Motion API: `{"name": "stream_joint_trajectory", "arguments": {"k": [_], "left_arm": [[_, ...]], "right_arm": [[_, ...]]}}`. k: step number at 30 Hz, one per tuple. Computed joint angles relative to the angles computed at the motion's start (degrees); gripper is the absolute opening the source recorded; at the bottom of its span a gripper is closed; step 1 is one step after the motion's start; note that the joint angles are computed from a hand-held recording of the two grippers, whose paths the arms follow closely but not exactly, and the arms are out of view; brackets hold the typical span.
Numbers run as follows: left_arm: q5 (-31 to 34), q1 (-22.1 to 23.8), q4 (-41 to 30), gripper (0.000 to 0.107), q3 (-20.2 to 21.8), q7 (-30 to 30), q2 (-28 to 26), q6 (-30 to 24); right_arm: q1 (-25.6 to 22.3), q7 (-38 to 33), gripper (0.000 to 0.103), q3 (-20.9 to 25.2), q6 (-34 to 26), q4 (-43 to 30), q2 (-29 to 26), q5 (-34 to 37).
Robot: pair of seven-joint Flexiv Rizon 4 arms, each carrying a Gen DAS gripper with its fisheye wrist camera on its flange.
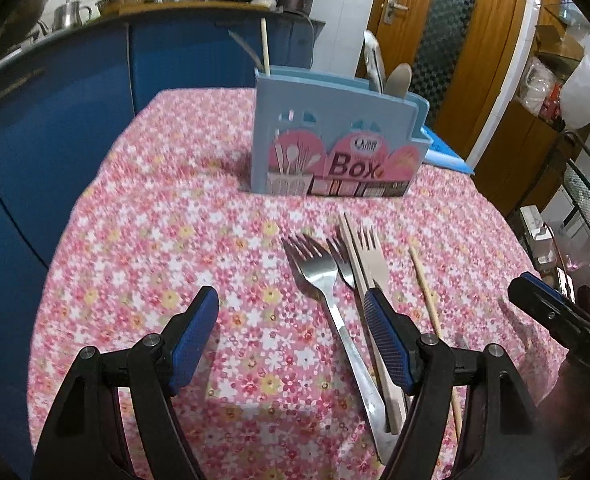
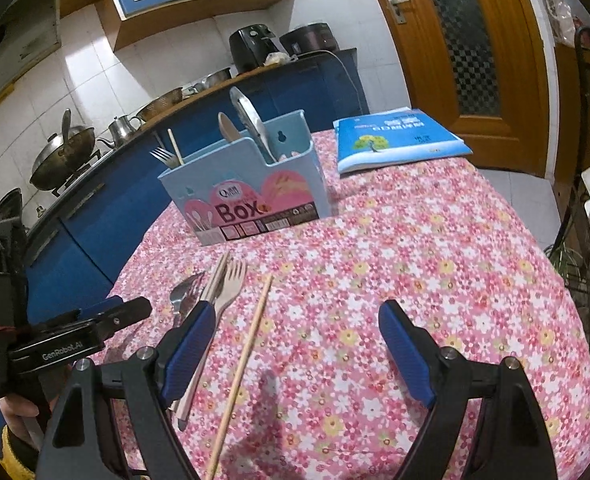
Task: Organize utensils
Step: 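Move both open tools back toward the remaining utensils, then grasp the metal fork with the left tool while the right tool grasps a wooden chopstick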
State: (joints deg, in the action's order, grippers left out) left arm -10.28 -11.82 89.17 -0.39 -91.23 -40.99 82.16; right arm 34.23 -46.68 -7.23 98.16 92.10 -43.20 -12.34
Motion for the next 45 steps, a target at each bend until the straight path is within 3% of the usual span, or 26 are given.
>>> {"name": "stream_joint_trajectory", "arguments": {"k": [3, 10, 17, 19, 26, 28, 35, 45], "left_arm": [[-1.19, 1.78, -0.53, 0.074, -2.66, 1.42, -0.78, -1.33], [-7.29, 7.49, -1.39, 0.046, -11.24, 6.91, -3.18, -3.46], [-13.70, 11.99, -2.33, 0.039, -18.93, 12.40, -5.75, -1.64], [-15.38, 13.09, -2.87, 0.031, -21.01, 13.94, -6.66, -1.23], [-19.26, 15.25, -3.93, 0.018, -25.78, 18.60, -8.88, -0.28], [-19.58, 15.28, -3.92, 0.005, -26.18, 19.51, -9.14, 0.18], [-20.20, 19.07, 0.55, 0.005, -30.82, 22.62, -7.70, 5.00], [-12.54, 22.66, 6.49, 0.005, -32.40, 20.28, -3.87, 13.78]], "right_arm": [[-0.76, -0.03, 0.086, 0.90, -0.06, -0.06, -0.28, 0.10], [-2.01, 0.08, 0.086, 2.24, -0.02, -0.18, -0.76, 0.33], [-2.91, 0.21, 0.086, 3.18, -0.57, -0.29, -0.93, 0.34], [-3.16, 0.22, 0.086, 3.57, -0.89, -0.56, -1.08, 0.16], [-3.99, 0.01, 0.086, 5.00, -2.38, -2.04, -1.77, -0.87], [-4.11, -0.10, 0.086, 5.31, -2.90, -2.32, -1.85, -1.22], [-4.16, -1.16, 0.085, 6.18, -4.61, -3.35, -2.03, -2.91], [-5.31, -5.33, 0.063, 10.34, -11.54, -7.22, -2.83, -5.91]]}}
